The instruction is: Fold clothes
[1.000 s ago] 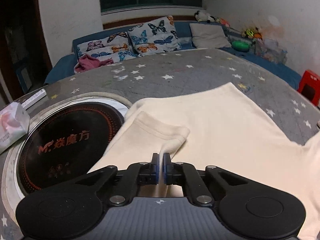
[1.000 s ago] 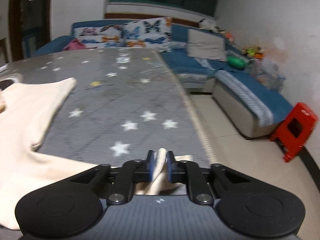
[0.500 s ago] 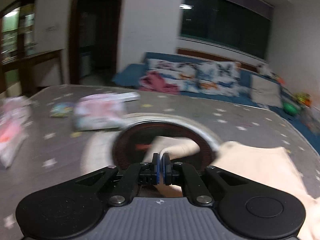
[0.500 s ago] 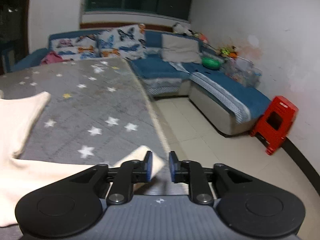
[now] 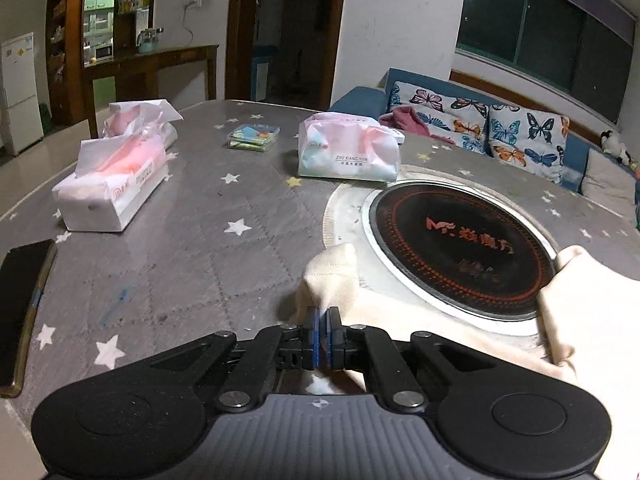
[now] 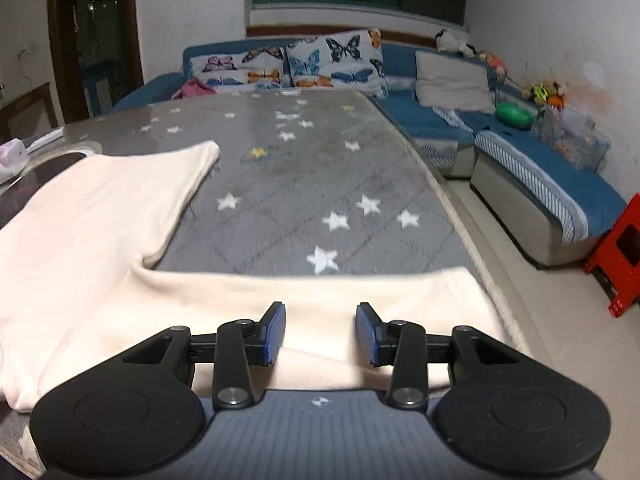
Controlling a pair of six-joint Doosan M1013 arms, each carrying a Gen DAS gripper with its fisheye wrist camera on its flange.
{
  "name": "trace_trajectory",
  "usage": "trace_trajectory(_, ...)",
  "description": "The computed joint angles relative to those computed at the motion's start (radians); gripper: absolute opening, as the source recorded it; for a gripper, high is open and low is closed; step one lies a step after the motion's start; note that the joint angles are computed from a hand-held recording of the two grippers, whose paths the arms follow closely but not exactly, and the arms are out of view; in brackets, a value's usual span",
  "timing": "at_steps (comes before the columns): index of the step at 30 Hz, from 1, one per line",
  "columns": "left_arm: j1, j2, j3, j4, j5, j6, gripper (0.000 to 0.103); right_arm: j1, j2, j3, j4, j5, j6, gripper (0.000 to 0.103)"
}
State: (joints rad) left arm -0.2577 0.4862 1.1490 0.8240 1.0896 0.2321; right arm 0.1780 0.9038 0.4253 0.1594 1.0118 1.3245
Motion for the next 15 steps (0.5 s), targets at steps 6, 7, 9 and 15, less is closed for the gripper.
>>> trace_trajectory(6, -0.009, -0.007, -0.006, 0.009, -0.009, -0.004, 0.009, -0.009, -0.008, 0.015, -0.029, 0.004, 0.042, 0.041)
trace_trajectory(7, -0.012, -0.01, -0.005, 0.008, -0.031, 0.005, 0.009, -0.011, -0.012, 0.023, -0.037, 0.001, 0.048, 0.041)
trace_trajectory(9, -0.018, -0.016, -0.006, 0.001, -0.077, 0.029, 0.009, -0.014, -0.012, 0.022, -0.052, 0.003, 0.074, 0.041)
trace_trajectory(15, -0.027, 0.017, -0.067, -0.141, -0.204, 0.227, 0.009, -0.014, 0.0, -0.005, -0.066, 0.002, 0.098, 0.041)
